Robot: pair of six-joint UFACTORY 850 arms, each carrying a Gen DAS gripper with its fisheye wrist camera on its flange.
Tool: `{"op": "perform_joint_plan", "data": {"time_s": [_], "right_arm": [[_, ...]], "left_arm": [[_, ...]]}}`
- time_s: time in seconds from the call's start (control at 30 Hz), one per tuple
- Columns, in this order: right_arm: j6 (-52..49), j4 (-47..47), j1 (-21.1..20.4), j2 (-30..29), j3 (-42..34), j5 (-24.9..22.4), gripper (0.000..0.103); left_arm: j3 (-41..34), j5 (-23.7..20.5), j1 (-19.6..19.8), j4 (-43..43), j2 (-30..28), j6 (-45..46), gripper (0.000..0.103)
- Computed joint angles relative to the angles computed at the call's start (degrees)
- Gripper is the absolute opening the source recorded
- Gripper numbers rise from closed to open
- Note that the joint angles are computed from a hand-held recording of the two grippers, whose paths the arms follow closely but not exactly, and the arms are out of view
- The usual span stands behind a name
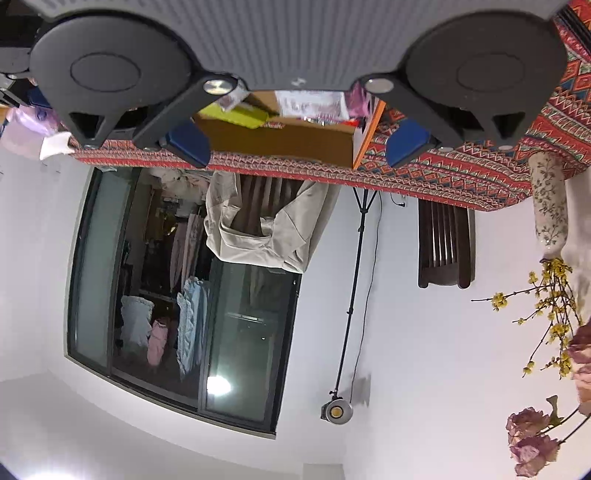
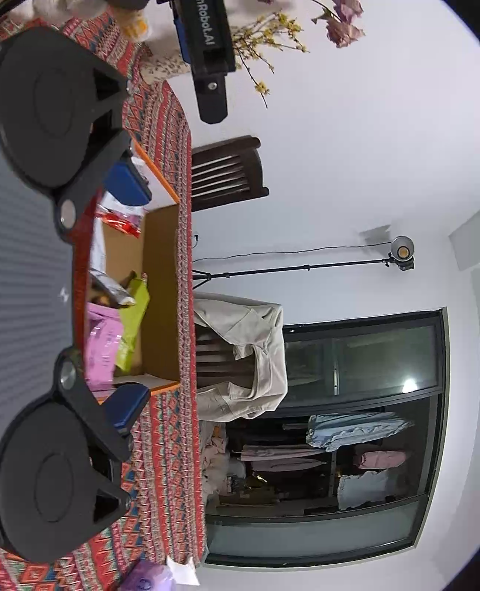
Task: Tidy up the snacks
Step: 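Withdraw both grippers from the box back toward the snack pile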
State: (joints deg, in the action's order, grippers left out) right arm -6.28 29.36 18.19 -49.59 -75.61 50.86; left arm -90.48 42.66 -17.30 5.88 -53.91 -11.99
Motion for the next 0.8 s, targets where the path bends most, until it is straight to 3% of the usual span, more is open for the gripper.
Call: {"op": "perform_joint_plan", "data": {"time_s": [0.13, 0.43, 0.8], "right_arm": [[0.1, 1.0, 1.3, 0.1, 1.8, -0.1, 0.103], [0.7, 2.0, 2.9, -1.3, 2.0, -5.3, 0.103], [-5.9, 0.0, 4.9, -6.1, -6.0, -17.8, 0.103]], "left_arm": [[4.4, 1.7, 0.7, 0.4, 1.6, -0.3, 0.103], [9.3, 0.1, 2.0, -0.2, 2.6, 0.0, 0.103], [13.6, -0.8, 3.4, -0.1, 3.3, 0.7, 0.103]]}}
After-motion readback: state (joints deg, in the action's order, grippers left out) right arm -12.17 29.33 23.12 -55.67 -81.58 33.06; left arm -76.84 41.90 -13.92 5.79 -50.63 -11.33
